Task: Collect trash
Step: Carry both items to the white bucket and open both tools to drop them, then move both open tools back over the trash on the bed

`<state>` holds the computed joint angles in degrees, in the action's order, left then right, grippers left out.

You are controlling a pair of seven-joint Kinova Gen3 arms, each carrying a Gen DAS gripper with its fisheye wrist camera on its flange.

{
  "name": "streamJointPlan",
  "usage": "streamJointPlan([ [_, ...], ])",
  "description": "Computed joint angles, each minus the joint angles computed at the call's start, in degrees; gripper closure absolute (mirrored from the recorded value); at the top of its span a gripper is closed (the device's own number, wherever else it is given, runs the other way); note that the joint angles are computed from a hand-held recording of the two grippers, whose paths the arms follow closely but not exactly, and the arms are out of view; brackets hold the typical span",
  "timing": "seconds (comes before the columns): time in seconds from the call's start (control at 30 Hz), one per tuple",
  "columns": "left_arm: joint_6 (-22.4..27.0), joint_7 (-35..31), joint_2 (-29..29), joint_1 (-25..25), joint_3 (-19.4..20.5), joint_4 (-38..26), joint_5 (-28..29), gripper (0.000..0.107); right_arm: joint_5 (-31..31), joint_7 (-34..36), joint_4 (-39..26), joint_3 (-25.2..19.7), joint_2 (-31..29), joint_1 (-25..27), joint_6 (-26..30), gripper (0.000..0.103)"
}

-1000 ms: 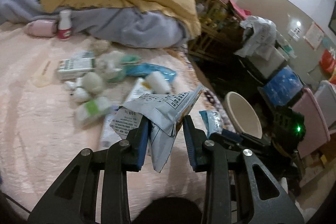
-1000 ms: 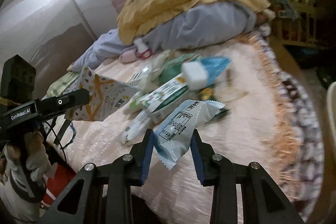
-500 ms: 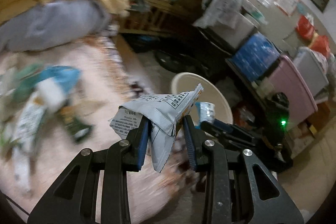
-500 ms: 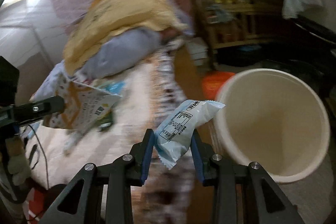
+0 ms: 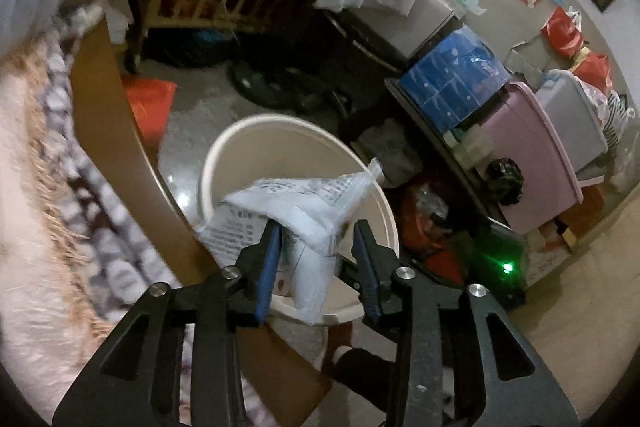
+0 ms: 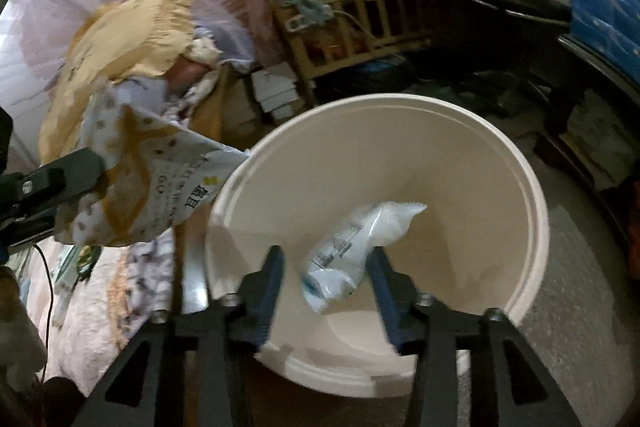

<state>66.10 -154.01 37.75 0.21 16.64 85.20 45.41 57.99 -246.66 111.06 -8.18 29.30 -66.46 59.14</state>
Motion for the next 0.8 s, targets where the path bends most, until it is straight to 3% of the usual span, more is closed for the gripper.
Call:
streamJointPlan([
  [0.07,0.2,2.1,0.7,0.9,-0.6,-0.6,-1.0,0.055,0.4,-2.0,1.1,0.2,-0.3,-0.6,-0.7,0.056],
  [0.3,-2.4,-1.6,-2.8,-1.9,-1.2,2.9,-1.4,0.055,0.4,-1.1,-0.5,-0.4,0.1,-0.9,-0.1,0.056],
  [0.5,-11.0,-10.2,-9.1,-6.6,-3.0,10.4,1.4,0.054,0.4,3.4,-5.6,0.1,1.7,-1.5,1.4,0.055],
  [0.73,-18.3,-17.9,-12.5,-11.3,-5.0,16.3,5.9,0.054,0.9,11.7,-13.9,1.9,4.6,-2.5,1.9,0.055],
  [0.8,-19.8,-19.7,-13.2,-12.2,-5.5,17.3,6.6,0.054,1.0,14.6,-16.8,2.6,5.6,-2.7,1.9,0.045],
])
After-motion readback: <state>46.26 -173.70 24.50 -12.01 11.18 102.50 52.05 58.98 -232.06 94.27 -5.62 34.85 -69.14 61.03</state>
